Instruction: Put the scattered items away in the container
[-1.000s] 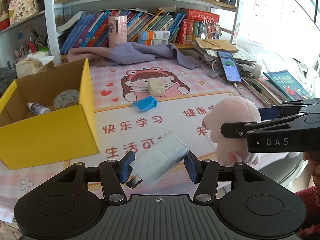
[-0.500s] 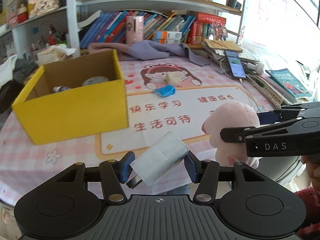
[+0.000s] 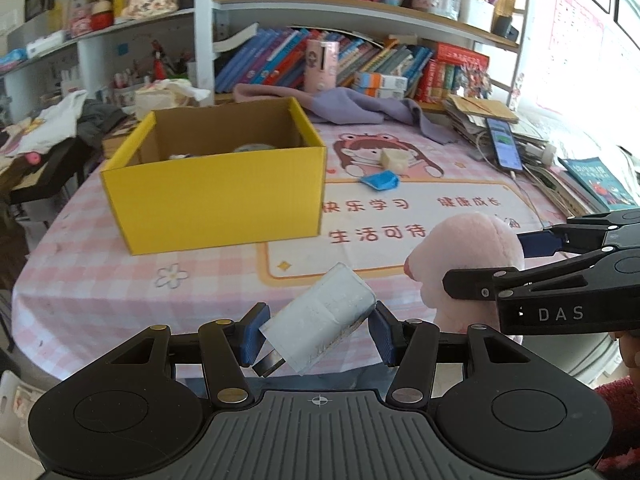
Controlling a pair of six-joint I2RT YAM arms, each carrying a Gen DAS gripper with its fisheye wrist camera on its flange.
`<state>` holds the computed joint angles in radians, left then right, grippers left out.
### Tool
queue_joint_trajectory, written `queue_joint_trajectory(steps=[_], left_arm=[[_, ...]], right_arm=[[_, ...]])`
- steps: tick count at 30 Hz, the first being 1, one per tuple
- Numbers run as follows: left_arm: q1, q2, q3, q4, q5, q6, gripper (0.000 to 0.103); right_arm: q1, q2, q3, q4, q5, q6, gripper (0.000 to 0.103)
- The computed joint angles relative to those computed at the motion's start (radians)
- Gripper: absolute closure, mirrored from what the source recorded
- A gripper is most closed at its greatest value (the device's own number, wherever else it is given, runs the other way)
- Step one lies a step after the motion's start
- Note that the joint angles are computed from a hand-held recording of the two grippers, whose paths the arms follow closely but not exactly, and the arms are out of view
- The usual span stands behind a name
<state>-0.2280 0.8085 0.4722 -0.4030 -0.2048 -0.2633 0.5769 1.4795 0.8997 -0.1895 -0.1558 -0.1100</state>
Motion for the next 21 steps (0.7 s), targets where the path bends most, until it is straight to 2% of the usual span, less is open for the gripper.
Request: queue_joint_trajectory(steps=[13,21], left_arm=[[0.158,-0.168,-0.045,-0.113,0.059,0.034,0.05],[0.278,-0.172,-0.045,-0.11,0.113,0.057,0.05]], right_arm=[[0.128,0.05,0.049,-0.007,0.017,-0.016,0.041],[0.169,0.112,0.119,-0.015,-0.008,-0.068,0.041]])
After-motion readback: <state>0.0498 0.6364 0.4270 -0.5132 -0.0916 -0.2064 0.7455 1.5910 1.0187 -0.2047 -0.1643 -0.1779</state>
